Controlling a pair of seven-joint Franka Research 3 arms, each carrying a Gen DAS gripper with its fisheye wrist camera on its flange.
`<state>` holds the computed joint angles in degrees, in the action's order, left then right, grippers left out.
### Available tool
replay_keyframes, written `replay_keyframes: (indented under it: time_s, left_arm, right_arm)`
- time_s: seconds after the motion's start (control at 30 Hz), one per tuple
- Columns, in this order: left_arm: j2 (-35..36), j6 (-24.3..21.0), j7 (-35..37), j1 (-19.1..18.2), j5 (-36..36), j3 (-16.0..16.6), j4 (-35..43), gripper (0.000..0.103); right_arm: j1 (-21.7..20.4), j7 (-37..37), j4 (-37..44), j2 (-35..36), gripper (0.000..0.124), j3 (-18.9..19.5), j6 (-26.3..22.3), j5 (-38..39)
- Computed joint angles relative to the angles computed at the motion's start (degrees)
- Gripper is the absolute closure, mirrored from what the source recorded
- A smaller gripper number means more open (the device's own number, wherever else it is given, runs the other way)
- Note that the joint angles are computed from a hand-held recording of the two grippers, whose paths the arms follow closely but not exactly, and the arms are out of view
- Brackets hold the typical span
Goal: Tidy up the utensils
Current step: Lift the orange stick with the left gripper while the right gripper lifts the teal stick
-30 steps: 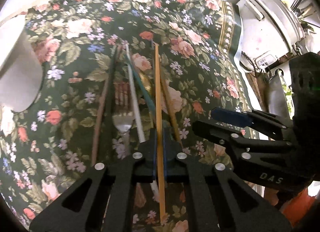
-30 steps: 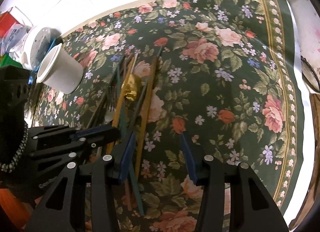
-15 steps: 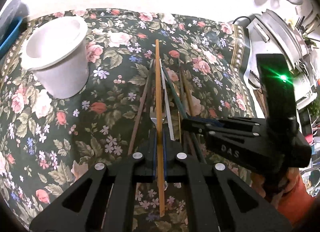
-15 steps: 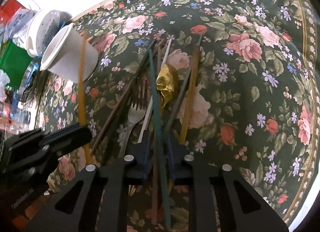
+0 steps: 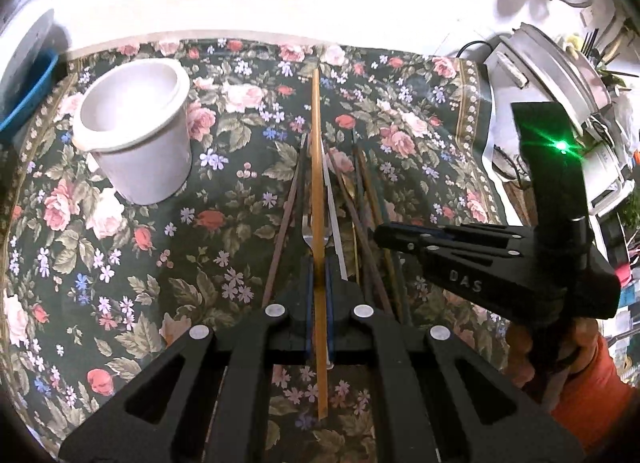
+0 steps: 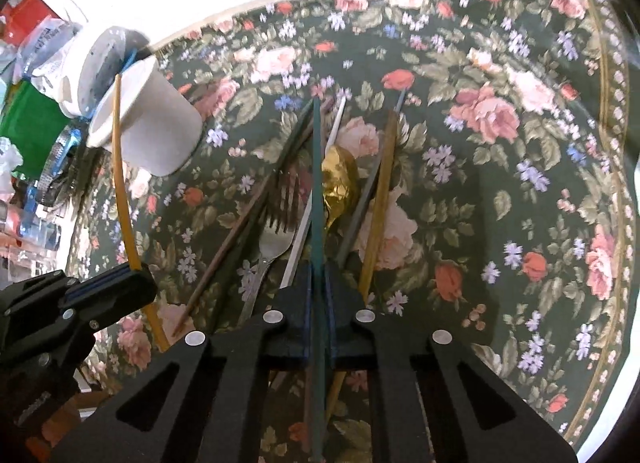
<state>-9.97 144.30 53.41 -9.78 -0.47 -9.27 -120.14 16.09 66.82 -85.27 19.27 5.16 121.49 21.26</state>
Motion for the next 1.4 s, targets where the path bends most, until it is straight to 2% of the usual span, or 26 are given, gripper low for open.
replay_keyframes:
  time_s: [0.37, 0.57, 0.87, 1.13, 1.4]
  left_arm:
    - [-1.48, 1.74, -6.15, 0.36, 7.26, -1.59, 0.79, 0.1]
    - [-2.22, 1.1, -10.27, 0.96, 12.34, -2.42, 2.08, 0.1]
    - [-4.18, -0.39, -16.12, 2.58, 19.16, -2.6, 4.67, 0.1]
    - [-6.36, -0.21, -13.63, 4.68, 22.64, -1.25, 5.99, 0.1]
    - [-8.79, 2.66, -5.32, 6.49, 18.78, 2.37, 4.49, 0.1]
  right_arm:
    - [-0.6, -2.12, -5.57, -6.39, 0.118, -0.24, 5.85, 1.65]
    - [-0.54, -4.16, -6.94, -8.91, 0.118, -0.12, 9.2, 2.54]
    - [-0.94, -8.12, -4.14, -10.08, 0.119, 0.39, 10.25, 8.22]
    - [0.22, -7.35, 0.79, -8.53, 0.119, 1.21, 12.14, 10.6]
    - [3.18, -1.66, 5.77, -5.77, 0.119, 2.41, 15.71, 8.5]
